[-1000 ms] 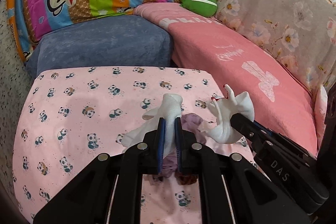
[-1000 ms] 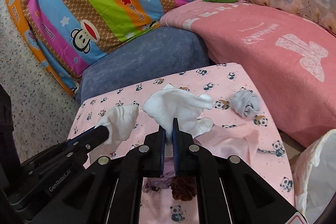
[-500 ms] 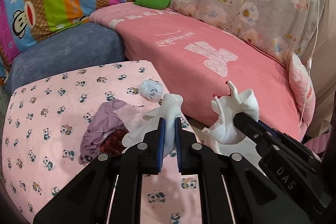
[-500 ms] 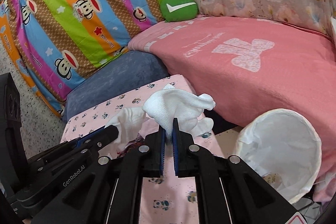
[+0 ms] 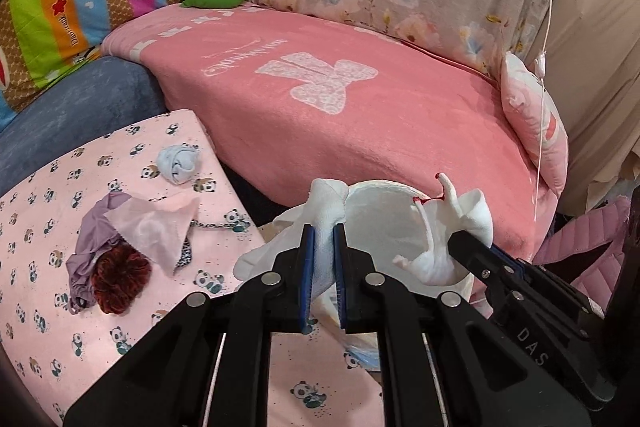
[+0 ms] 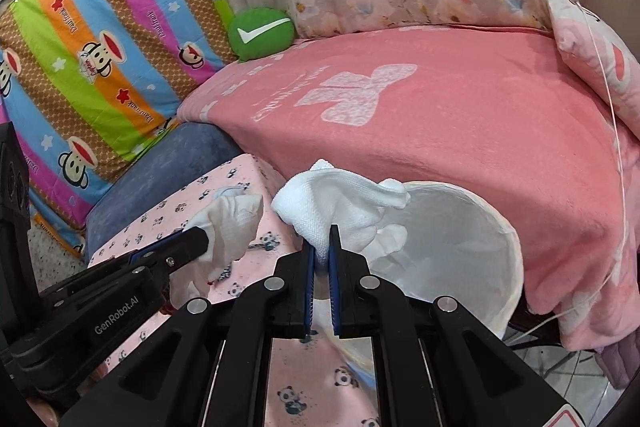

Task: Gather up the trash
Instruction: 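Carry both white cloths over the white bin, then open both grippers to drop the white cloths into the bin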

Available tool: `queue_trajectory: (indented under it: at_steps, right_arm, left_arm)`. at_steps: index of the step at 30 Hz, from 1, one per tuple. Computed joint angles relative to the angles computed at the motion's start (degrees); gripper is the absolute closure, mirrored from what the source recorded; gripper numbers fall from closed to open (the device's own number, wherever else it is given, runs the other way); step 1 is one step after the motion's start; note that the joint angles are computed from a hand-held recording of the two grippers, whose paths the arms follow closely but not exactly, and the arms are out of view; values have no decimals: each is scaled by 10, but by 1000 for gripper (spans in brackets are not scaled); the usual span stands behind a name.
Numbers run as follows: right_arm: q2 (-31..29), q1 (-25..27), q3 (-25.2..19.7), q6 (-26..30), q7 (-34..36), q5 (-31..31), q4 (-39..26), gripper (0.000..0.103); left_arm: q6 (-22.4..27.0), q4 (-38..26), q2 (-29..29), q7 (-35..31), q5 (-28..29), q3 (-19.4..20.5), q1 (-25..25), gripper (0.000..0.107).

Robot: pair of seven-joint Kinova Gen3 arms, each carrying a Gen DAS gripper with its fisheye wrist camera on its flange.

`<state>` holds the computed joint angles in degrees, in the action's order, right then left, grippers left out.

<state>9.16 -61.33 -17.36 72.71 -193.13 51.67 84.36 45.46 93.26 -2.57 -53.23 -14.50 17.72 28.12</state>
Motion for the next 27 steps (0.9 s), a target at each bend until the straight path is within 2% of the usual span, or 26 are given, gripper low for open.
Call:
queue_trajectory:
  at_steps: [4, 10, 19, 27]
  right_arm:
    - [-25, 9, -6, 0, -32, -6, 44, 95]
    - [-59, 43, -26, -10, -68, -14, 100, 95]
    - [-82, 81, -50, -19, -88, -24, 136, 95]
    - [-88, 99, -57, -30, -94, -32, 151, 95]
  left_arm:
    - [9, -20, 29, 16, -17, 11, 22, 98]
    - [20, -44, 64, 29, -32, 5, 66, 98]
    - [30, -71, 94, 28, -34, -16, 103, 98]
    - [31, -81, 109, 12, -16, -27, 109, 98]
